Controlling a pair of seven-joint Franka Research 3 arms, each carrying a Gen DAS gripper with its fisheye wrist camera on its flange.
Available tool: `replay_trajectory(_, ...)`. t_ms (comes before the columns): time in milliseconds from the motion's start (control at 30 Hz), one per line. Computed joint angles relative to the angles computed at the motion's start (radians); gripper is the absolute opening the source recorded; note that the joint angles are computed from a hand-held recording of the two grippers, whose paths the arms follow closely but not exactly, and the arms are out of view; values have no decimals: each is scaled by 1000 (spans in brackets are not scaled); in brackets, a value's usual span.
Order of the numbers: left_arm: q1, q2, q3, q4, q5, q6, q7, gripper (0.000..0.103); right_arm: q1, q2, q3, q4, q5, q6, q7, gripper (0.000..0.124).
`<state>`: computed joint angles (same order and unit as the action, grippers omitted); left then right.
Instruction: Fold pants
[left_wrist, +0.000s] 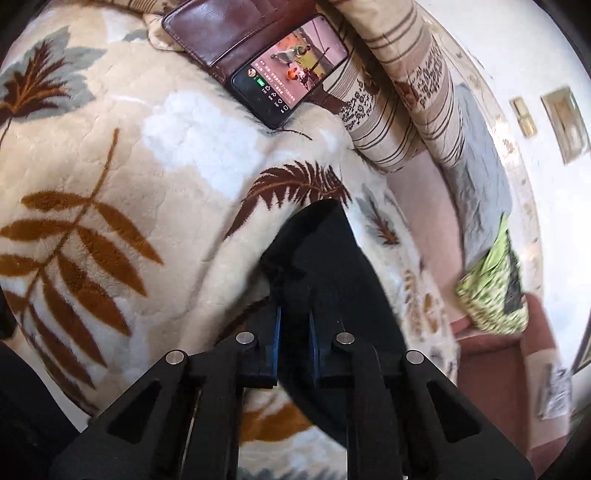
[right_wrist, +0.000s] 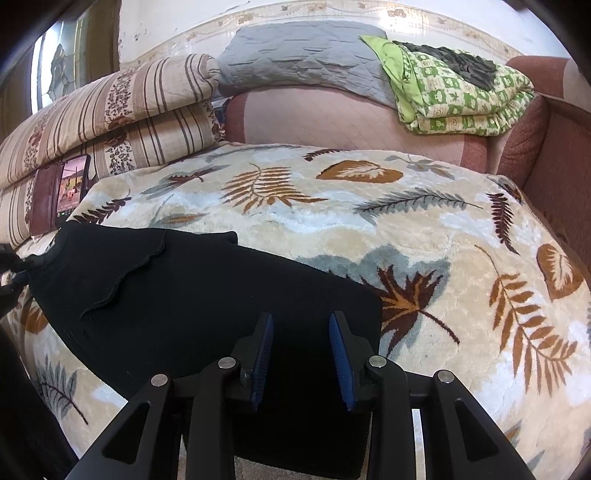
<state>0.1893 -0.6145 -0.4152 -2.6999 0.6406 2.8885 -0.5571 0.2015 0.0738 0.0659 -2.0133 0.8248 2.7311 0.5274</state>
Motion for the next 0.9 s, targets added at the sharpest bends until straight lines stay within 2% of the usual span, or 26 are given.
replay_trajectory(133,-14,2,-53,91,95,-160,107,9,-5,1,-1,7,18,-21,3,31)
replay_trajectory(200,-21,21,-100,170,189,-268,169,9,-13,4,-5,20,47,-55,7,32)
replay_trajectory(267,-16,65,-176,270,312,-373,236,9,-24,6,-9,36,84,-98,9,32)
replay_trajectory(300,-14,90,-200,306,367,-394,256,9,-30,7,-13,44,102,-121,14,31)
replay_trajectory(367,-16,169,-250,393,473,-422,308,9,-53,18,-23,75,170,-197,29,31)
replay_trajectory(500,-43,362,-286,540,597,-407,352,9,-105,47,-46,129,273,-297,125,31)
replay_trajectory(667,-118,591,-311,724,688,-499,429,9,-140,51,-60,141,277,-268,193,31)
replay_trajectory(767,-176,697,-295,825,688,-537,494,9,-157,41,-64,137,279,-273,178,31)
replay_trajectory(900,-243,779,-261,908,664,-557,537,9,-171,31,-73,128,272,-273,178,31)
